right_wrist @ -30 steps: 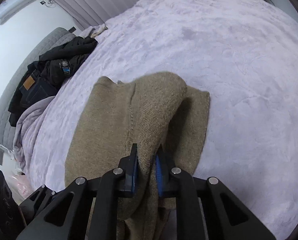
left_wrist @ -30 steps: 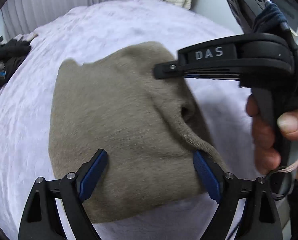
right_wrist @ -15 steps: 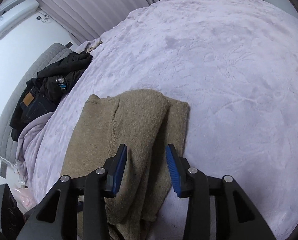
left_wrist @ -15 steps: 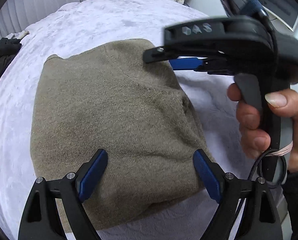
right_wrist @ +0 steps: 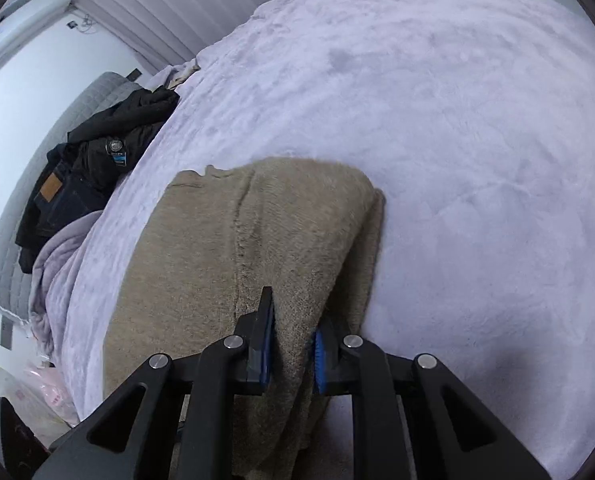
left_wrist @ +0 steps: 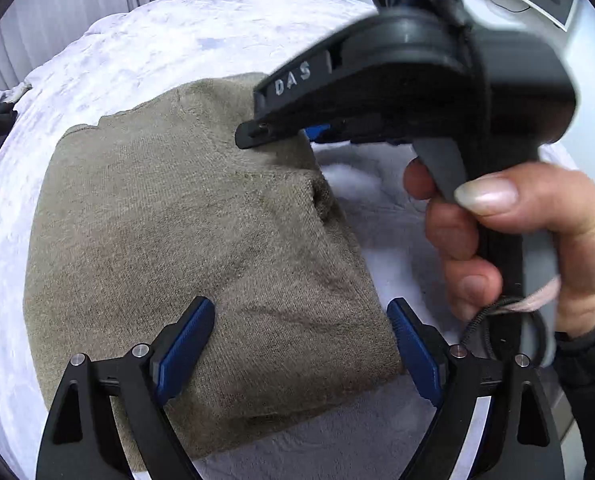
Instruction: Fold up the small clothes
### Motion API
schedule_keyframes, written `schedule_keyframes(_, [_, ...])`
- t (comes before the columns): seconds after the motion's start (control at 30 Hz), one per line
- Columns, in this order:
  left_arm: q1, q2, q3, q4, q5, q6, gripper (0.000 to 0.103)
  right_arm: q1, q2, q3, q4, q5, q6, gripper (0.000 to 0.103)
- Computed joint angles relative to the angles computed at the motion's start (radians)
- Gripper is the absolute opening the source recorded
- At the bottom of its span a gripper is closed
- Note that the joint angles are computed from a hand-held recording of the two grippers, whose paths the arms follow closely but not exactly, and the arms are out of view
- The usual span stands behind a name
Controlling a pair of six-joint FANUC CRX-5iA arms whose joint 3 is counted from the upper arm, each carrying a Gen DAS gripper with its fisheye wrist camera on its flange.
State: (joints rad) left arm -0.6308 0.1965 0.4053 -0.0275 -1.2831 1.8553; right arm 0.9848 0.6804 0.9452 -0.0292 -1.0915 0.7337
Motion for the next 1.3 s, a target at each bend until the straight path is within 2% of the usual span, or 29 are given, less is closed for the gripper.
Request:
schedule_keyframes(0.07, [0.029,-0.046,-0.052,0.068,0.039,-0.034,0.089,-0.002,-0.040,-0.077,-0.007,0.068,-0.016,0.018])
schedule_keyframes(0.13, [0.045,-0.094,-0.067,0.044,0.040,-0.029,0.089,0.003,-0.044,-0.076,0.007,0.063,-0.016,0.020])
schedule_keyframes(0.2, [0.079,-0.168,-0.114,0.018,0.059,-0.002,0.089,0.008,-0.048,-0.054,0.026,0.015,-0.046,0.026])
schedule_keyframes(0.27, [0.117,-0.213,-0.138,-0.025,0.056,0.046,0.089,0.044,-0.065,-0.064,0.144,-0.008,-0.075,0.026])
schedule_keyframes(0.33, [0.126,-0.205,-0.104,-0.131,-0.012,0.122,0.089,0.091,-0.105,-0.121,0.275,0.019,-0.077,0.027])
schedule_keyframes(0.37, [0.124,-0.185,-0.074,-0.199,-0.075,0.164,0.089,0.110,-0.120,-0.136,0.306,0.032,-0.052,0.027])
schedule_keyframes(0.4, [0.119,-0.167,-0.059,-0.227,-0.101,0.193,0.089,0.124,-0.117,-0.119,0.303,0.029,-0.007,0.027])
schedule_keyframes(0.43, [0.140,-0.175,-0.081,-0.211,-0.096,0.208,0.089,0.138,-0.105,-0.086,0.285,0.013,0.050,0.027])
schedule_keyframes(0.5, [0.201,-0.209,-0.168,-0.100,-0.026,0.204,0.089,0.164,-0.055,0.014,0.227,-0.054,0.184,0.029])
schedule_keyframes(0.53, [0.220,-0.225,-0.216,-0.048,0.006,0.186,0.089,0.177,-0.019,0.071,0.212,-0.097,0.246,0.035])
schedule_keyframes(0.57, [0.215,-0.238,-0.241,-0.049,0.005,0.181,0.089,0.195,0.026,0.128,0.239,-0.157,0.290,0.054])
schedule_keyframes(0.6, [0.198,-0.240,-0.252,-0.072,-0.006,0.189,0.089,0.217,0.064,0.152,0.317,-0.205,0.304,0.063])
schedule_keyframes(0.63, [0.191,-0.233,-0.259,-0.069,-0.008,0.191,0.090,0.232,0.078,0.134,0.381,-0.229,0.305,0.063])
schedule_keyframes(0.67, [0.196,-0.243,-0.287,-0.056,0.008,0.189,0.093,0.233,0.056,0.077,0.393,-0.222,0.296,0.062])
schedule_keyframes(0.7, [0.198,-0.241,-0.296,-0.064,0.019,0.195,0.102,0.232,0.003,-0.021,0.381,-0.172,0.273,0.062])
schedule_keyframes(0.77, [0.211,-0.269,-0.336,-0.058,0.047,0.192,0.103,0.242,-0.095,-0.204,0.395,-0.057,0.194,0.062])
schedule_keyframes(0.8, [0.228,-0.274,-0.347,-0.032,0.054,0.184,0.103,0.250,-0.115,-0.243,0.403,-0.043,0.187,0.062])
schedule_keyframes(0.9, [0.215,-0.292,-0.329,-0.052,0.046,0.210,0.103,0.278,-0.107,-0.230,0.458,-0.101,0.200,0.063])
schedule_keyframes(0.97, [0.197,-0.320,-0.343,-0.069,0.076,0.171,0.103,0.282,-0.106,-0.193,0.456,-0.129,0.160,0.063])
schedule_keyframes(1.07, [0.103,-0.297,-0.284,-0.187,0.017,0.153,0.103,0.297,-0.151,-0.254,0.514,-0.039,0.074,0.064])
schedule_keyframes(1.1, [0.091,-0.299,-0.287,-0.198,0.003,0.141,0.103,0.306,-0.144,-0.248,0.534,-0.044,0.059,0.064])
schedule_keyframes(1.2, [0.120,-0.327,-0.341,-0.152,0.021,0.107,0.103,0.330,-0.097,-0.198,0.529,-0.085,0.095,0.064])
schedule_keyframes(1.3, [0.194,-0.370,-0.427,-0.063,0.057,0.085,0.103,0.345,-0.039,-0.161,0.555,-0.178,0.135,0.064])
